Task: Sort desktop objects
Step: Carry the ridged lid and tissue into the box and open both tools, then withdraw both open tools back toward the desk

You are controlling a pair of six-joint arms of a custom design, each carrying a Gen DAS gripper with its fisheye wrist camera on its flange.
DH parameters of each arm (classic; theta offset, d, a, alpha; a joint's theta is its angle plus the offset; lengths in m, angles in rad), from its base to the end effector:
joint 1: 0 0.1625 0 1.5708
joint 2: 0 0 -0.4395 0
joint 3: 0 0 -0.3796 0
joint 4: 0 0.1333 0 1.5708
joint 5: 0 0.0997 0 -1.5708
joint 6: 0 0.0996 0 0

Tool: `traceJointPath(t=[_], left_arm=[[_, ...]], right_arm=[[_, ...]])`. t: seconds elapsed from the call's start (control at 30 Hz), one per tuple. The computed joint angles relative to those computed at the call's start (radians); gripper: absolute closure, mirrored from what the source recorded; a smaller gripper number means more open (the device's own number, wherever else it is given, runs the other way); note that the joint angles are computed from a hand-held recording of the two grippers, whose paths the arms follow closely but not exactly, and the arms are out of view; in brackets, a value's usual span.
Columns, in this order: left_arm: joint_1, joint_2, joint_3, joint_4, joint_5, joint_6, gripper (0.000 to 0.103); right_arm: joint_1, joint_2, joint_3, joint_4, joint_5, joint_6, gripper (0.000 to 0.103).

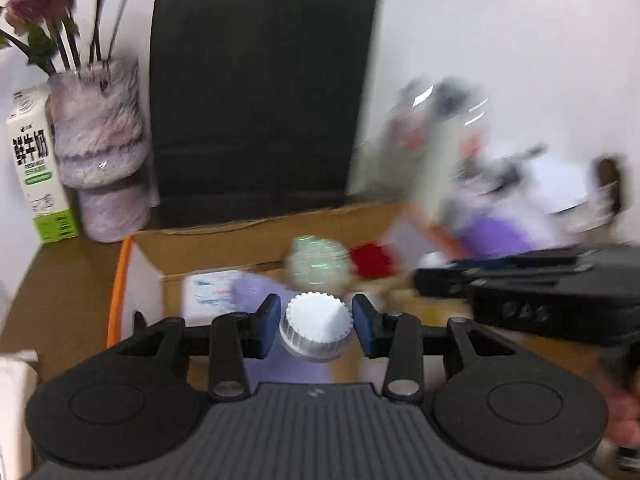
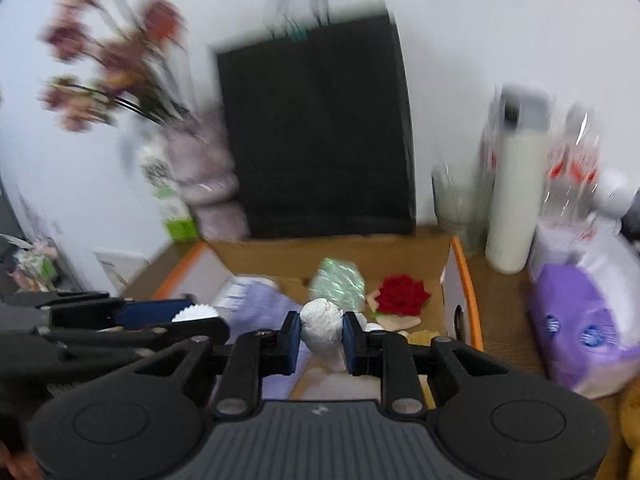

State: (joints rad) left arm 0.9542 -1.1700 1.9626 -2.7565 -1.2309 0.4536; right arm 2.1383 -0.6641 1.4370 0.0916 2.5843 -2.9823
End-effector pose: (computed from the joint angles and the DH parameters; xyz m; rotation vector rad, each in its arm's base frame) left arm -0.1915 -0.5581 0.2483 1.3347 2.4377 -0.5900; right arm 0.3508 -0.4597 0.0636 0.0050 -2.2029 1.1694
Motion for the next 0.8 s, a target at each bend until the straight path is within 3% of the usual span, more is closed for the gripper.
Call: traceJointPath(t=[0.1, 0.17, 0.23, 0.37, 0.43, 0.47, 0.53, 0.63, 0.8], left_arm=[[0.024, 0.112, -0.117, 0.152, 0.039, -0.062, 0.062], [0.03, 0.143, -0.124, 0.114, 0.072, -0.097, 0.06], [0.044, 0.147, -0.137, 0.12, 0.047, -0.112, 0.053], [0.051, 0.122, -0.142, 0.152, 0.015, -0.117, 0.042], [0.042, 0.103, -0.132, 0.132, 0.024, -0.126, 0.025], [0.037, 0.091, -0.121, 0.111, 0.031, -0.128, 0.022], [0.031, 0.057, -0.102, 0.101, 0.025, -0.122, 0.021], [0.021, -0.017, -0.045, 0.083, 0.018, -0.126, 0.016], [0.005, -0.228, 0.157, -0.011, -0.026, -0.102, 0.009]], right_arm=[[-0.101, 0.047, -0.118, 0.278, -0.133, 0.205, 0.082], [-0.133, 0.08, -0.166, 0.369, -0.178, 0.237, 0.077], [-0.138, 0.111, -0.2, 0.418, -0.153, 0.255, 0.075], [-0.123, 0.075, -0.158, 0.361, -0.131, 0.247, 0.064], [-0.109, 0.056, -0.144, 0.334, -0.112, 0.234, 0.052], [-0.098, 0.045, -0.131, 0.321, -0.102, 0.24, 0.049], [-0.077, 0.034, -0.111, 0.304, -0.078, 0.237, 0.039], [-0.026, 0.027, -0.077, 0.268, -0.032, 0.223, 0.039], [0.112, 0.004, 0.074, 0.015, 0.102, 0.125, 0.028]])
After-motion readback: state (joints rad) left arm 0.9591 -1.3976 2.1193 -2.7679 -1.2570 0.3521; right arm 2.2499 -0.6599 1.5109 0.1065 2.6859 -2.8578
